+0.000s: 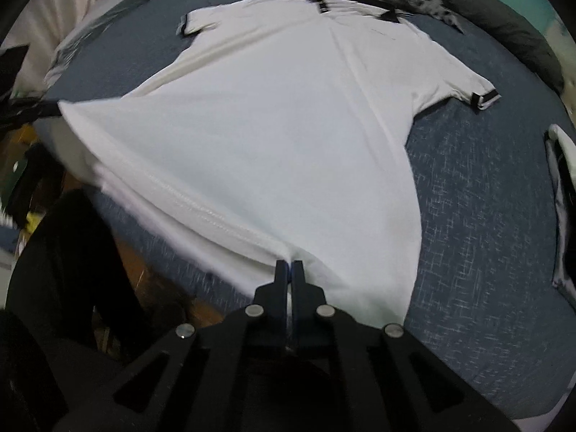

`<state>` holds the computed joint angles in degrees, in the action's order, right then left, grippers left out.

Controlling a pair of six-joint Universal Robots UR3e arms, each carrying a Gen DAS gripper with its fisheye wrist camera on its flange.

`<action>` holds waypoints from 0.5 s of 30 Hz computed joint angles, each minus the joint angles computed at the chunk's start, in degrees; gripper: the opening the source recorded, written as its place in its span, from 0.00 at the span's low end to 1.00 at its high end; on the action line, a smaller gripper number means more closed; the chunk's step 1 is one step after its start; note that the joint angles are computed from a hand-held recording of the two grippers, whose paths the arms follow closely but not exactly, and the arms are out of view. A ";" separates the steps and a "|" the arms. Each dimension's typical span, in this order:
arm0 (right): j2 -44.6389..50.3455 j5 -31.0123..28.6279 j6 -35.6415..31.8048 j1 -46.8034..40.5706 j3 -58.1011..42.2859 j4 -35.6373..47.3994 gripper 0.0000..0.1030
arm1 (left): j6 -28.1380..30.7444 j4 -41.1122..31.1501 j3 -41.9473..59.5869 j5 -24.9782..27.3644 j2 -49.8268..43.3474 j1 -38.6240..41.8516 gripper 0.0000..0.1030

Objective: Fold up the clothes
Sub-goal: 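Lift the hem with both grippers and shake the shirt flat onto the bed, then lower the hem onto the bed and open both grippers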

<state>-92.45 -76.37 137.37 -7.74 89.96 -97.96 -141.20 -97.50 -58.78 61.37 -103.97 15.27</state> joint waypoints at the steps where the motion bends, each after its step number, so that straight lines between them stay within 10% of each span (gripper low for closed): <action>1: -1.44 0.13 -1.14 -0.43 1.17 1.10 0.01 | 0.52 0.11 -1.45 0.33 0.67 0.03 0.02; 10: -2.89 2.41 -4.92 -3.07 5.48 4.94 0.02 | -0.54 1.03 -8.01 0.55 0.78 1.62 0.04; 13: -3.40 4.89 -5.66 -5.45 5.21 7.03 0.05 | -0.99 0.55 -8.16 -1.08 0.78 3.92 0.20; 15: -4.38 8.70 -6.22 -10.47 4.33 8.83 0.23 | -2.48 2.07 -8.31 -1.12 0.20 5.41 0.26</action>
<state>-96.83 -67.67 131.15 -18.21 94.29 -89.13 -143.68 -95.43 -67.10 60.25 -103.77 20.69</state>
